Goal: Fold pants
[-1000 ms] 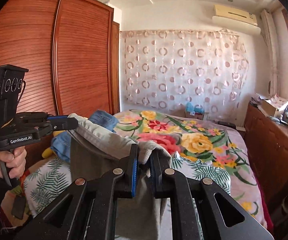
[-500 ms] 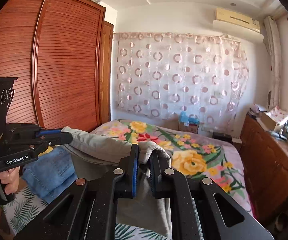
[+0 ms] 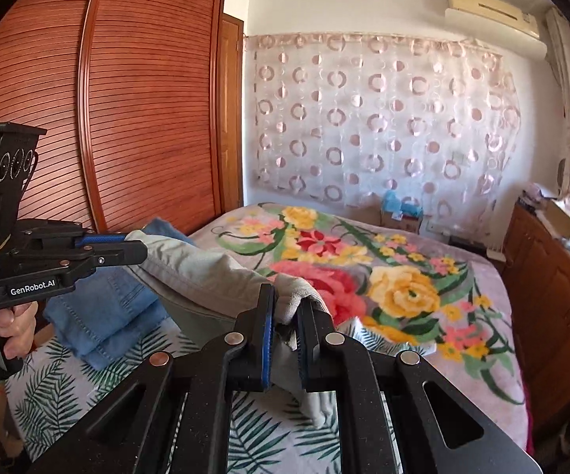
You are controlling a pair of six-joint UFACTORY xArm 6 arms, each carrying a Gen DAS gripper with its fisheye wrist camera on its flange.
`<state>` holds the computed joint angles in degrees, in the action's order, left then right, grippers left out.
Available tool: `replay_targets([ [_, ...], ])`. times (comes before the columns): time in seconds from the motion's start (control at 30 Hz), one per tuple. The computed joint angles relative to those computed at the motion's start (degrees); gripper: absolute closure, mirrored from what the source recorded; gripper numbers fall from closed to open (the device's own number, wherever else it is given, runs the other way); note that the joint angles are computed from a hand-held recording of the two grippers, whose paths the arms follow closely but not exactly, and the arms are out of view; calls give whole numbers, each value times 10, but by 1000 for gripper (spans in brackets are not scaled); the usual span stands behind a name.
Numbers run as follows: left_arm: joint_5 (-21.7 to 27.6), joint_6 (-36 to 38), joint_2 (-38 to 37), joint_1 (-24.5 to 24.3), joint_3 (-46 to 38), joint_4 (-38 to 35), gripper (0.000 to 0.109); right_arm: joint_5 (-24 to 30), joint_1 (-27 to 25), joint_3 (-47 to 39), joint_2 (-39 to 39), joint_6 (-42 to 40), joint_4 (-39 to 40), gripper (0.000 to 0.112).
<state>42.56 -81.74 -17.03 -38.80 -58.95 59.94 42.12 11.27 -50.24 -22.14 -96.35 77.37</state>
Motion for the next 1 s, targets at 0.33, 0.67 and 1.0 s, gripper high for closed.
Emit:
replay_targets([
  [0.33, 10, -28, -14, -45, 39, 0, 99, 20, -24, 20, -26, 32, -32, 103],
  [0.67, 30, -98, -63, -108, 111, 14, 99, 42, -41, 89, -105, 104, -98, 103],
  [1.0, 43, -198, -71, -192, 168, 12, 99, 123, -109, 179, -206, 171, -158, 103],
])
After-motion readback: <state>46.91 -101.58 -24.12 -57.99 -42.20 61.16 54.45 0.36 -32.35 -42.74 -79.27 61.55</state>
